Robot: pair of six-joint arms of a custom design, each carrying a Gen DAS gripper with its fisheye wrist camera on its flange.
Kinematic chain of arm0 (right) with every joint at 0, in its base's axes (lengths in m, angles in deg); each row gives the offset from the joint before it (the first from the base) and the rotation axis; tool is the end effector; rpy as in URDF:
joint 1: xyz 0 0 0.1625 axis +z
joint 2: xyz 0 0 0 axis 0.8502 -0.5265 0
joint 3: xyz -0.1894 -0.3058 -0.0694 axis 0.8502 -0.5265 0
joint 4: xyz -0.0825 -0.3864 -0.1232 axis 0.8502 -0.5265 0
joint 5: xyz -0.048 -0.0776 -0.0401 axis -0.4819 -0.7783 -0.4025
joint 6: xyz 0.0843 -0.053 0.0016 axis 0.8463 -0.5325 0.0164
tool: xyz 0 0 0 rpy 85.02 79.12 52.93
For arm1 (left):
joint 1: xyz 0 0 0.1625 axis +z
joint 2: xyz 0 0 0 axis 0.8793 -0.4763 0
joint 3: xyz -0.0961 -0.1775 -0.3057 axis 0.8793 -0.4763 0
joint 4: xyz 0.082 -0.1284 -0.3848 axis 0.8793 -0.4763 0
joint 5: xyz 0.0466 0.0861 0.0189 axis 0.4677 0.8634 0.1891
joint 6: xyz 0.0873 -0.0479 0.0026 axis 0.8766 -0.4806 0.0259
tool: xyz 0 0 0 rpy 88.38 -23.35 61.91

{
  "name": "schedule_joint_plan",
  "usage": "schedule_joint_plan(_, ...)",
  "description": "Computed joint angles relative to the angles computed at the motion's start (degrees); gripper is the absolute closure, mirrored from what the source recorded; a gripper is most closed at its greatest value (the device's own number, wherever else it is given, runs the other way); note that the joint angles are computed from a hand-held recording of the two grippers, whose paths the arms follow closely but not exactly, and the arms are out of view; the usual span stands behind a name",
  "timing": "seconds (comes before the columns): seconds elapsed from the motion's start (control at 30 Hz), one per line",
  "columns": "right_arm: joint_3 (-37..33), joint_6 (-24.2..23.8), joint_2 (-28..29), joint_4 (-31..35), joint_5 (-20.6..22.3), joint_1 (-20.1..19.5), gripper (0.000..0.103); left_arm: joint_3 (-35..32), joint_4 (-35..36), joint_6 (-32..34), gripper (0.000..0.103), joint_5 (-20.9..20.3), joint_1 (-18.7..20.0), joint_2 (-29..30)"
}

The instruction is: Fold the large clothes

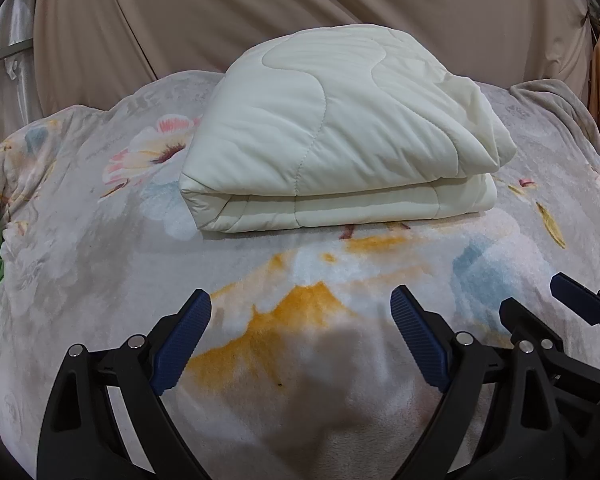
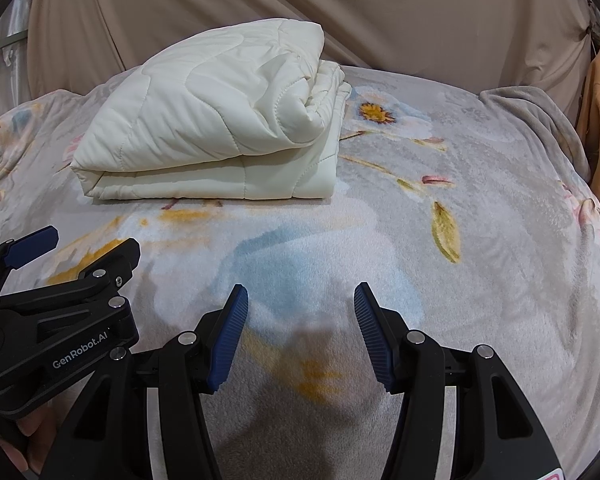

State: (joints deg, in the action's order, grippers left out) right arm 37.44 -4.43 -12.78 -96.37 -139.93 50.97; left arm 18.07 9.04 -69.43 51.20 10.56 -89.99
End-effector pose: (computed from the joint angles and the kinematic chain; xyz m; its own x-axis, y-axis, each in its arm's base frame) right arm 0.3076 -0.7062 -0.0625 -0.7027 0.1100 0.7029 -0.4500 0.6965 -0.5589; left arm -0.0246 -0.7201 0.1898 -0.6366 0.1091 -0.7634 0.6394 0.6282 -0.4433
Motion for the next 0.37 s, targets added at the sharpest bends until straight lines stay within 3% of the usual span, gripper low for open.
schedule_joint_plan(0.37,-0.5,-0.3,0.3,0.0,-0.5,0.2,0.049,0.4,-0.6,0.3,0.016,-0.5,-0.2,-0.1)
